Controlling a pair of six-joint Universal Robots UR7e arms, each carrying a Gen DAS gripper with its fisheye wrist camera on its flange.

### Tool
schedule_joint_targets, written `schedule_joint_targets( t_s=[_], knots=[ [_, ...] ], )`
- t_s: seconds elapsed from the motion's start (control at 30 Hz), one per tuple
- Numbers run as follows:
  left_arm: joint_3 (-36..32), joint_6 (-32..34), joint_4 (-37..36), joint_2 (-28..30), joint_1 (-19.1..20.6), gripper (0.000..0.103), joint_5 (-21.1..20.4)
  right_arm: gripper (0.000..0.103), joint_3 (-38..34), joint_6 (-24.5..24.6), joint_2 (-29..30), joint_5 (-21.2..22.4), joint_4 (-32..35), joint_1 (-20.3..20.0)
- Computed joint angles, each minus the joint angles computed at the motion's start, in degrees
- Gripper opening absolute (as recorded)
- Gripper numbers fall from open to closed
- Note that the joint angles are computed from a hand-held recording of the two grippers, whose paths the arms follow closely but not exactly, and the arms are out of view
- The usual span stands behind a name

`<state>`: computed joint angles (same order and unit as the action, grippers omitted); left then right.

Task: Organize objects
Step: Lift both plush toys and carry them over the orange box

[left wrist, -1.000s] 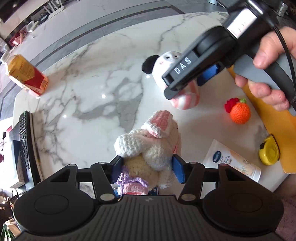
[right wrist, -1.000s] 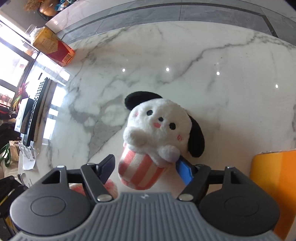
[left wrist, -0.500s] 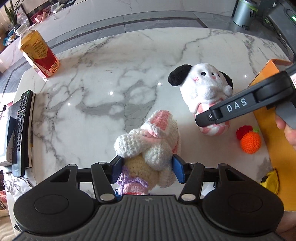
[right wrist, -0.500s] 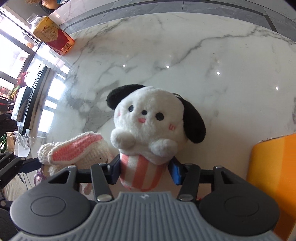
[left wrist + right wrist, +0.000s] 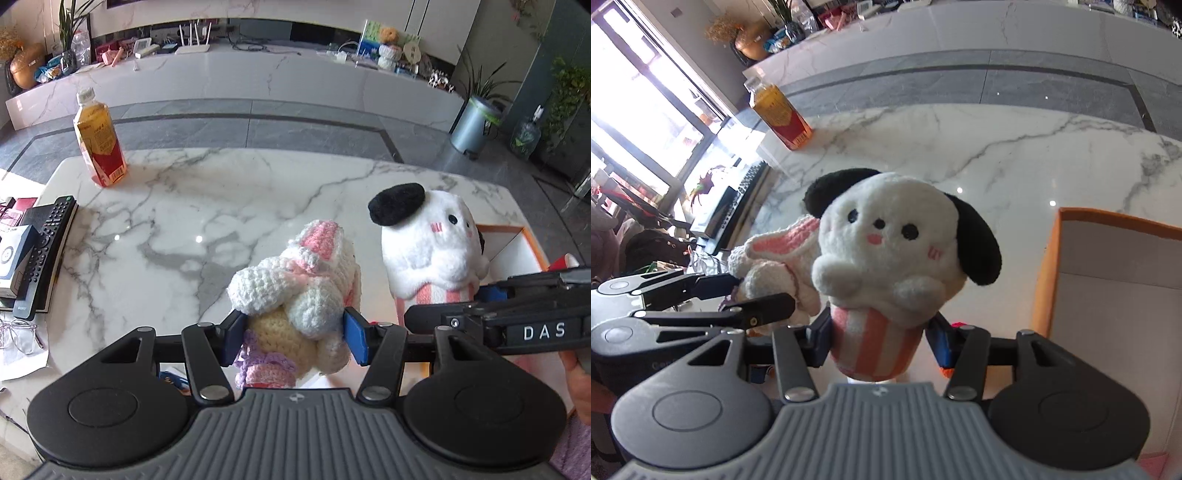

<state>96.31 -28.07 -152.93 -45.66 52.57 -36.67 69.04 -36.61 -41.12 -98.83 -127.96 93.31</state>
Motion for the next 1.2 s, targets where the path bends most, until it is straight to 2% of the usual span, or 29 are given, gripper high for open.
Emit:
schedule_joint_targets(
  t_s=[0.1,0.2,0.33,0.4,0.5,0.6,0.7,0.87,0.97,1.07,1.2],
  knots=[
    [-0.4,1.7,-5.7,1.6,-2.1,0.065,-0.7,0.054,4.6,-2.8,-5.4,2.8,-2.3,-1.4],
    [-1.8,3.7,-11.2,4.3,-3.8,0.065,-2.8,0.054,7.0,-6.3,-9.9,3.5,-2.7,-2.8],
    [-5.4,5.3,-16.0,9.1,-5.0,0.065,-7.0,0.054,7.8,-11.2,-13.8,1.1,-2.5,-4.6],
    [-8.0,5.1,-16.2,12.0,-5.0,0.065,-9.3,0.054,8.2,-13.1,-15.1,-0.9,-3.4,-5.6],
    [-12.3,4.1,-14.9,16.4,-4.8,0.065,-10.4,0.054,7.6,-13.9,-15.4,-3.3,-4.4,-7.1],
    [-16.9,0.0,-12.0,20.4,-3.8,0.065,-12.4,0.054,7.7,-15.8,-14.8,-5.7,-7.4,-8.5],
    [-21.0,-2.4,-8.5,23.9,-3.3,0.065,-12.1,0.054,8.5,-19.7,-14.2,-7.6,-10.8,-9.9],
    [-25.8,-6.2,-1.9,27.2,-2.4,0.065,-10.8,0.054,9.9,-27.6,-13.3,-7.9,-15.0,-12.1],
    [-26.4,-8.9,0.4,27.8,-2.2,0.065,-10.3,0.054,7.0,-27.8,-11.5,-8.3,-11.9,-12.3],
    [-27.1,-11.6,3.3,28.3,-2.0,0.065,-11.0,0.055,5.1,-27.9,-10.0,-10.6,-9.8,-12.0],
    [-27.1,-14.1,5.1,28.6,-2.0,0.064,-12.3,0.055,5.7,-30.2,-9.6,-13.3,-11.2,-11.4]
  ],
)
